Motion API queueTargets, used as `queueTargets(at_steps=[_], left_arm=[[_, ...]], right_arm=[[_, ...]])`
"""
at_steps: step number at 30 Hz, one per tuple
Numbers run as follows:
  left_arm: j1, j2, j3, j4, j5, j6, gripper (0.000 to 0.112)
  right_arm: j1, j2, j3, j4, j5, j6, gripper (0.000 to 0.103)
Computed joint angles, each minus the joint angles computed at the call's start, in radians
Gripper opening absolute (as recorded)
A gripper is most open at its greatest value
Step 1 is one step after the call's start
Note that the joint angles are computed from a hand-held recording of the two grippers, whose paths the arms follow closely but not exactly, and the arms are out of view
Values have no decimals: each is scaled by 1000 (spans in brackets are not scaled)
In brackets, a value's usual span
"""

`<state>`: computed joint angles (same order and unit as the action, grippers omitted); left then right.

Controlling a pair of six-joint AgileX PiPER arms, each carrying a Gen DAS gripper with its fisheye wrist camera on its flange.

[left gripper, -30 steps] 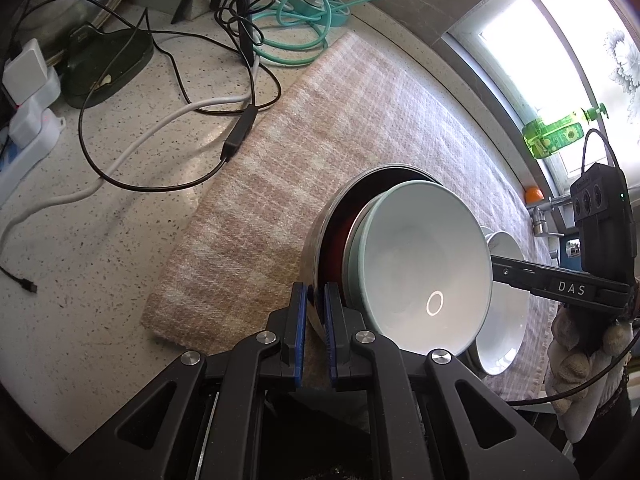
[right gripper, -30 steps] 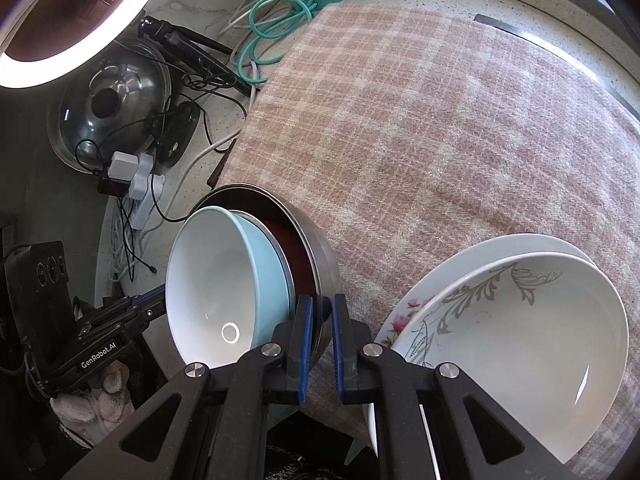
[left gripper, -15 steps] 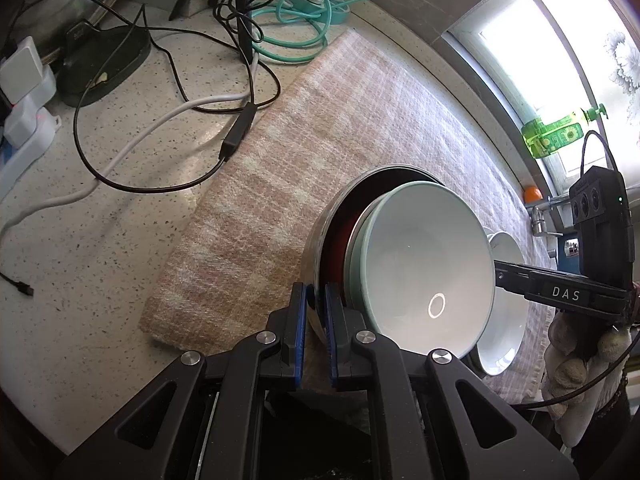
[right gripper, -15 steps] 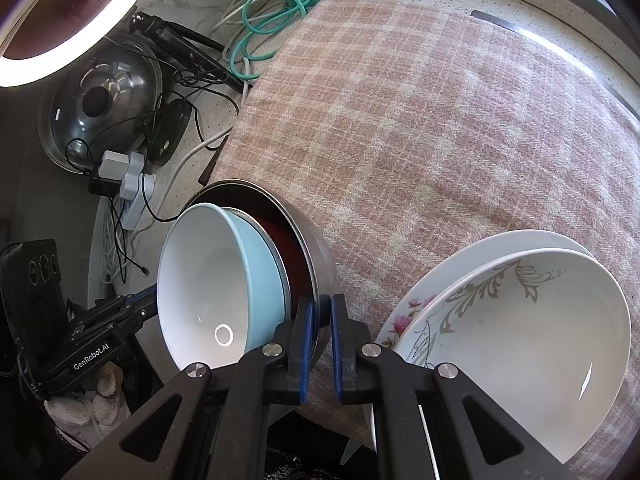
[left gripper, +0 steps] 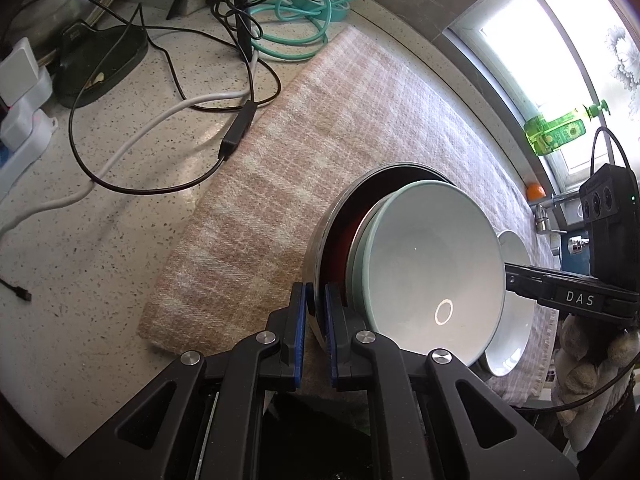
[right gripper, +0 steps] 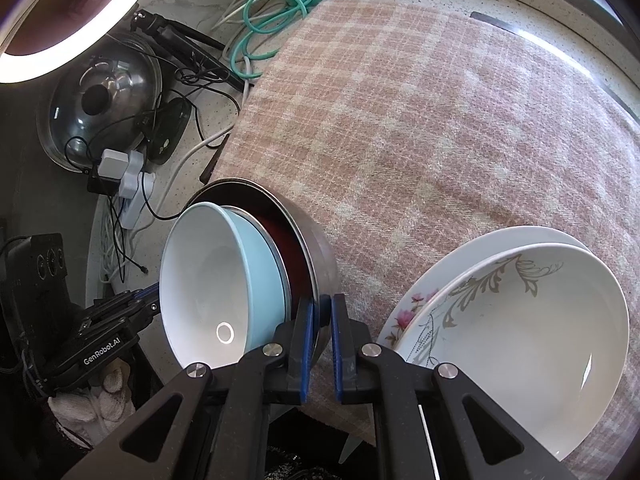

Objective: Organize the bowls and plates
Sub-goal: 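Carry the nested bowls with both tools onto the floral plate stack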

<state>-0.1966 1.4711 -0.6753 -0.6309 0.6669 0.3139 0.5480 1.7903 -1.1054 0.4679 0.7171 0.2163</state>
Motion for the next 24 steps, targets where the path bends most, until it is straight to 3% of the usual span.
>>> queueTargets(at_steps=[12, 24], left_arm=[[-22, -52, -35, 80, 23, -85, 7], [-95, -85, -160, 163, 68, -184, 8]], right_arm=[[6, -18, -2, -8, 2, 27, 8], [-46, -134, 18, -9, 41, 49, 8]])
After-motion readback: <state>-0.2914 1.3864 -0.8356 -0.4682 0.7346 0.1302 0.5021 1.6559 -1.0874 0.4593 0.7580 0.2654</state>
